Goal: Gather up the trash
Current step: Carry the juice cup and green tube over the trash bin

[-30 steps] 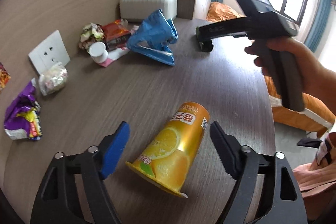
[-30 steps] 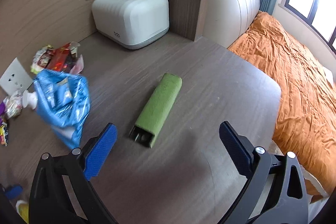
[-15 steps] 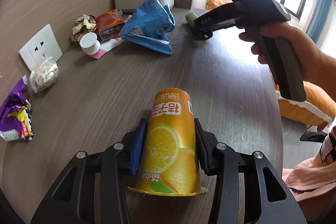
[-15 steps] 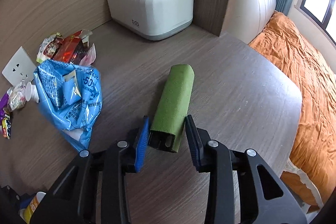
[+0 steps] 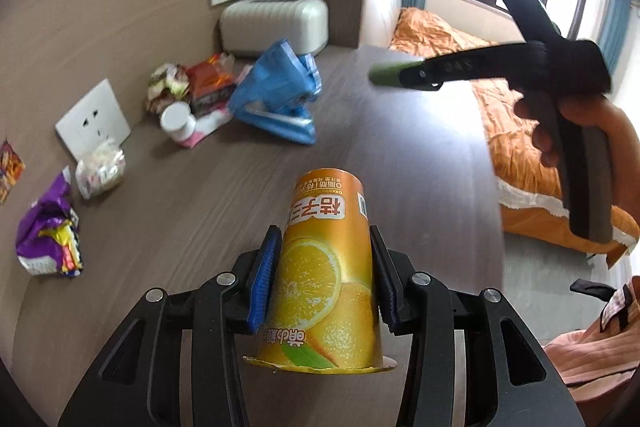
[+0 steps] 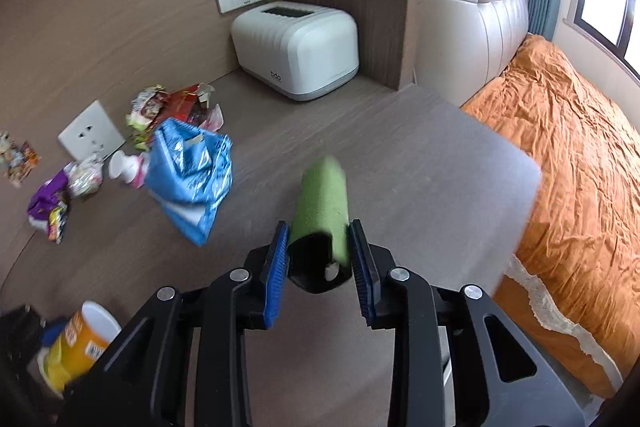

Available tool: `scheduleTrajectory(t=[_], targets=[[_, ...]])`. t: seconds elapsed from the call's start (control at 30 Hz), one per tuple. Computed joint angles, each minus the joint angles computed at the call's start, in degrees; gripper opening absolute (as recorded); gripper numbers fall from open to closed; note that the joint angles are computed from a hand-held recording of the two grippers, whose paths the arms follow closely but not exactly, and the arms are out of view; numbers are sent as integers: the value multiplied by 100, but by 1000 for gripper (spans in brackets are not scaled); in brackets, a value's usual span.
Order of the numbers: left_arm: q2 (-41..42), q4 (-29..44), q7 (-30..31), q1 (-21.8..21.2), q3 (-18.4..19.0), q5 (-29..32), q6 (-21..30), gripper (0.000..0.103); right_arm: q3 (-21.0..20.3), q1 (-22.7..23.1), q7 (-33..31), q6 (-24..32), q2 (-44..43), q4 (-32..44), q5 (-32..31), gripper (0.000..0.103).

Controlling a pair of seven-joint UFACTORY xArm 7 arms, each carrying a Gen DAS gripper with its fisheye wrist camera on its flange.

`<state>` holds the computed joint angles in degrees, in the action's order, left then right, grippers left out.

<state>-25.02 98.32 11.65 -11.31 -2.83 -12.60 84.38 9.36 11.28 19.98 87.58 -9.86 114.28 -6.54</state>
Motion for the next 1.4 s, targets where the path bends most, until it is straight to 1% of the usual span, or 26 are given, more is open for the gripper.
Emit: scheduleTrajectory(t=[0.2,0.37,0.57,0.8,0.97,1.2,1.33,1.4], targets=[[-32,-20,-143,-154,-224,-85,-10,43,-198,-138,-173,72,-677,-534,340,31],[2,-31,-369,-293,-490,-35,-45,43,-357,-288,-337,162,-1123,-922,651,31],[197,112,-733,-507,-852,86,-106,43,-596,-455,-689,315,-1492,-1141,891,31],[648,462,-1172,-890,-1333,282,-149,43,-954,-659,-1189,568,-1882,-1382,1058,31],[1064,673,-1355,-1285,-1612,397,-185,43,-1215,-841,-1433,732,-2155,-1681,1131,31],[1493,561,-1368,-1824,-1734,413,-361,43,-1556,-1094,-1705,892,-2555,-2423,1191,31],[1627,180,-1302,-2070,-1723,317,-643,43,-1701,-1244,-1899,765,-2853,-3137,1168,31],[1683,-56,-1237,-2151,-1690,248,-797,43,-1791,-1329,-1990,651,-3027,-3609,1174,31]])
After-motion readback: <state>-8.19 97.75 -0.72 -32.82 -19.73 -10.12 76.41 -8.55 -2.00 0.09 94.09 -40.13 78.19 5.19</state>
